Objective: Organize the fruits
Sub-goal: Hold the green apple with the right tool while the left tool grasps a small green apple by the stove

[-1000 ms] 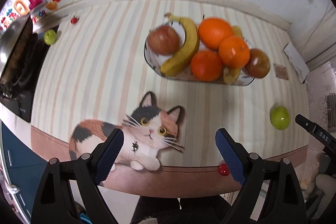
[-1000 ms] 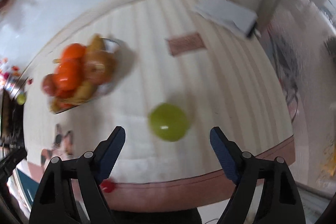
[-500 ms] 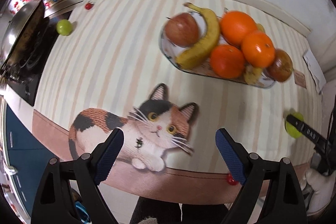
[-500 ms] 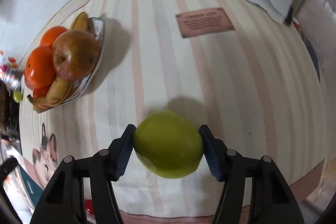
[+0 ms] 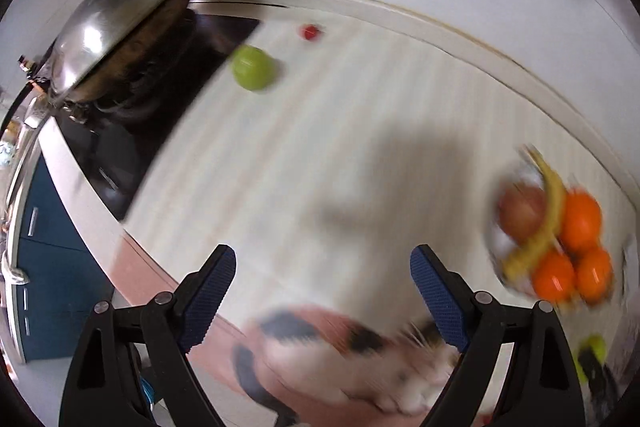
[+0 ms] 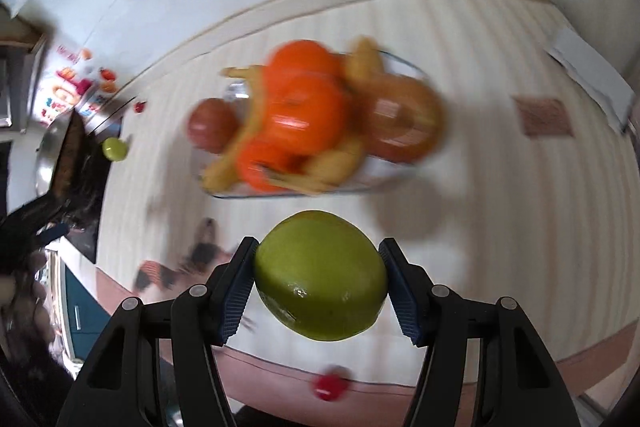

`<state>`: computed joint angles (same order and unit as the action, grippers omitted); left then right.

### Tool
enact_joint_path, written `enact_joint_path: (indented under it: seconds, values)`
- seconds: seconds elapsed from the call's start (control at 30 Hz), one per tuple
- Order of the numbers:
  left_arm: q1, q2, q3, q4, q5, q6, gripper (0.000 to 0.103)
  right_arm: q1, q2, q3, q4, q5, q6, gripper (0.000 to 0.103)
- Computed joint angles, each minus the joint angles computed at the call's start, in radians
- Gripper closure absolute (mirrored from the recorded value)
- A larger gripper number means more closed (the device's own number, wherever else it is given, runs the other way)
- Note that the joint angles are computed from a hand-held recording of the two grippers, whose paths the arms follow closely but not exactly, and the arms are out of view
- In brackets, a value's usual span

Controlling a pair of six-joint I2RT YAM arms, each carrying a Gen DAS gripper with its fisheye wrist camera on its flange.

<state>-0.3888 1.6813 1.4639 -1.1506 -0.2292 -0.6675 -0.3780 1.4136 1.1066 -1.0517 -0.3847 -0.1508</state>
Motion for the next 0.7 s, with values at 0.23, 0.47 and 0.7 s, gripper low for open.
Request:
enact_joint_path:
  seconds: [0.23,0.47,0.7]
  values:
    - [0.276,0.197,0.173,0.044,0.041,0.245,0.014,0.327,0.162,0.139,0.141,0.086,0.372,0.039]
    - [0.382,0.476,0.467,0.01,0.077,0.38,0.014,0.517,0.39,0.401,0.153,0.172,0.516,0.039]
    - [0.453,0.73,0.773,-0.1,0.127,0.426,0.014,0.612,0.579,0.652,0.106,0.238,0.542,0.039]
